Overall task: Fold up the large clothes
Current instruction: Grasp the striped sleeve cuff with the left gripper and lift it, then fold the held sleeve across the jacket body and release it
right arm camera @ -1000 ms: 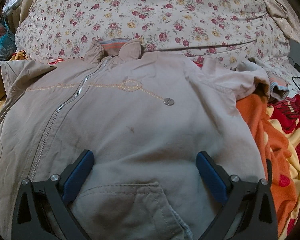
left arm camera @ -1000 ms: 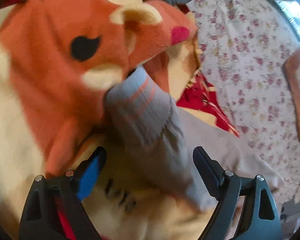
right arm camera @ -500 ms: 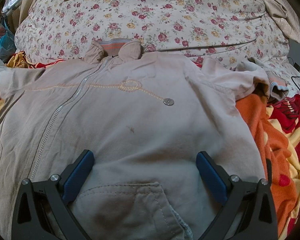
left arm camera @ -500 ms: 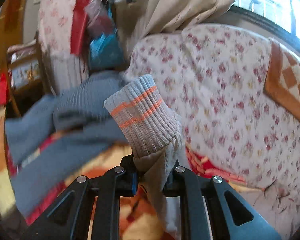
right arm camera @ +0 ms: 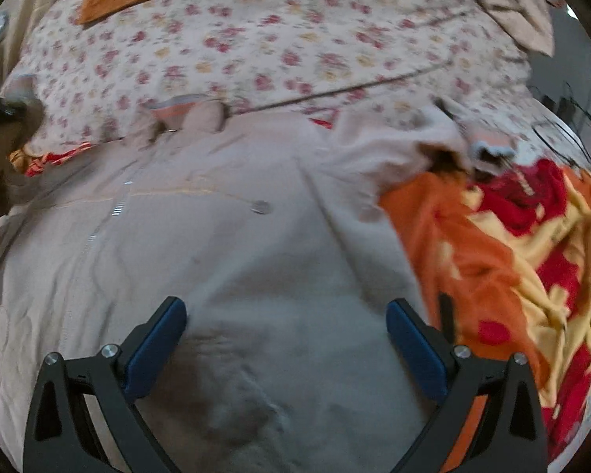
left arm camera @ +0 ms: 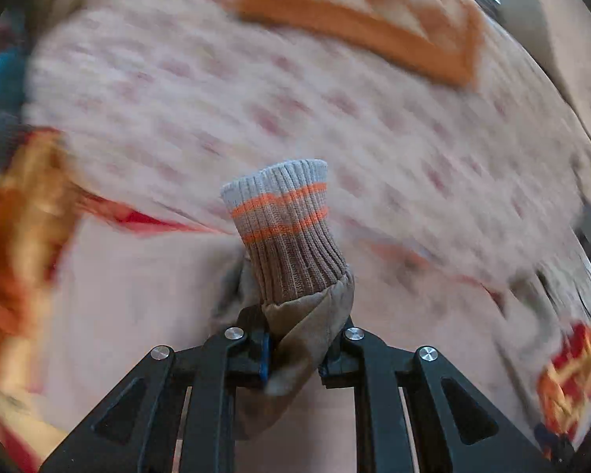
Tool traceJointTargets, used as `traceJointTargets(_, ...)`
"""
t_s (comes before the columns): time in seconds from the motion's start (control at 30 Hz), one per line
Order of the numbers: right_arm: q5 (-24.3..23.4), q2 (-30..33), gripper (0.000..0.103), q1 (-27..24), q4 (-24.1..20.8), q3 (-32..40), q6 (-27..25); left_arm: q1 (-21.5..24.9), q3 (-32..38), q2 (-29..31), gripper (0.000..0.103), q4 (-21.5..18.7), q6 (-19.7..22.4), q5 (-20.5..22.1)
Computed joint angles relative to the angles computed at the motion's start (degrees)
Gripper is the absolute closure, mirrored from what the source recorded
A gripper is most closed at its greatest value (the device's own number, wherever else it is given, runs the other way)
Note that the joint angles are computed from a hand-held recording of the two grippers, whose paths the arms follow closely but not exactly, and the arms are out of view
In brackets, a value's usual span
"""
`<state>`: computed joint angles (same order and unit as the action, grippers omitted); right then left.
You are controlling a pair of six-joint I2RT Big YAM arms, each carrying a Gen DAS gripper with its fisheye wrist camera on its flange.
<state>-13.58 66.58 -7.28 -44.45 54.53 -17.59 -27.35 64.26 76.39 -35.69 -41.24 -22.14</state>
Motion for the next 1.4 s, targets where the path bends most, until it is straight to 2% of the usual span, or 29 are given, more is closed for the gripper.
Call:
traceJointTargets(0.07,-0.81,0.79,0.0,-0.91,-0.71,-0.45,0.45,-3.51,2.89,5.87,0.094,1.86,-1.36,2.19)
traceJointTargets(0.2,3.42,0.1,0.0,1.17,2.35,-2.44,1.0,-8.81,10.43,16.31,0.094,3.73,-1.58,5.86)
traceJointTargets(0.37,2.31,0.37,0.0,0.38,2.31,-2.45,1.27,-11.56,18.76,23.87,0.094,3.43,3.42,11.32)
traceJointTargets(0.5,3.06,0.18,0.0,0.78,2.61,-2.67,1.66,-11.85,21.96,26.2,0.086,1.76,6.34,14.65)
traceJointTargets(0.53,3.15,0.29,0.0,0.92,2.64,-2.55,1.82,-11.66,22.33,26.49,0.078,2.0,6.53,16.84)
traceJointTargets(0.6,3.22,0.53,0.0,1.13,2.56,-2.24,2.03,-11.21,20.51,25.6,0.071,4.7,6.66,21.76)
traceJointTargets(0.63,3.3,0.58,0.0,1.22,2.57,-2.17,2.11,-11.07,20.31,25.43,0.065,5.53,7.2,25.21)
traceJointTargets(0.67,3.33,0.62,0.0,1.26,2.68,-2.17,2.2,-11.03,18.93,24.26,0.06,5.99,8.0,26.41)
traceJointTargets(0.8,3.33,0.84,0.0,1.37,3.1,-2.0,2.29,-10.95,17.05,21.08,0.06,5.33,9.65,28.23)
traceJointTargets(0.93,2.59,-0.28,0.001,1.0,3.08,-2.52,2.48,-9.7,9.09,11.85,0.06,4.64,11.4,25.19)
traceJointTargets(1.0,0.6,-1.87,0.006,0.43,2.89,-2.33,2.53,-8.14,4.28,7.1,0.059,3.9,11.5,23.04)
traceJointTargets(1.1,-2.83,-4.51,0.006,0.31,4.31,-0.92,3.11,-4.52,-2.29,0.61,0.059,-0.6,9.45,15.35)
traceJointTargets(1.13,-3.21,-4.35,0.006,1.09,4.68,0.33,2.71,-2.98,-4.33,-1.0,0.059,-2.44,7.58,11.28)
traceJointTargets(1.17,-3.59,-3.65,0.006,1.96,4.33,1.7,2.19,-1.73,-5.38,-1.59,0.06,-4.0,5.23,9.02)
traceJointTargets(1.2,-4.32,-2.16,0.006,3.08,3.55,3.79,1.86,-0.86,-6.18,-1.91,0.062,-4.41,3.43,8.2)
traceJointTargets(1.23,-5.09,0.09,0.007,4.68,2.87,6.39,1.9,0.18,-7.52,-2.45,0.069,-4.23,0.55,7.88)
traceJointTargets(1.27,-5.47,1.94,0.015,5.97,2.93,8.16,1.69,0.96,-9.11,-3.15,0.074,-3.16,-2.2,7.99)
traceJointTargets(1.3,-6.8,5.06,0.034,7.65,2.62,10.88,0.52,1.17,-10.6,-3.88,0.076,-1.7,-4.35,7.92)
traceJointTargets(1.4,-7.77,11.55,0.056,10.3,-0.53,15.59,-5.17,0.4,-11.55,-4.26,0.076,-0.07,-6.78,7.41)
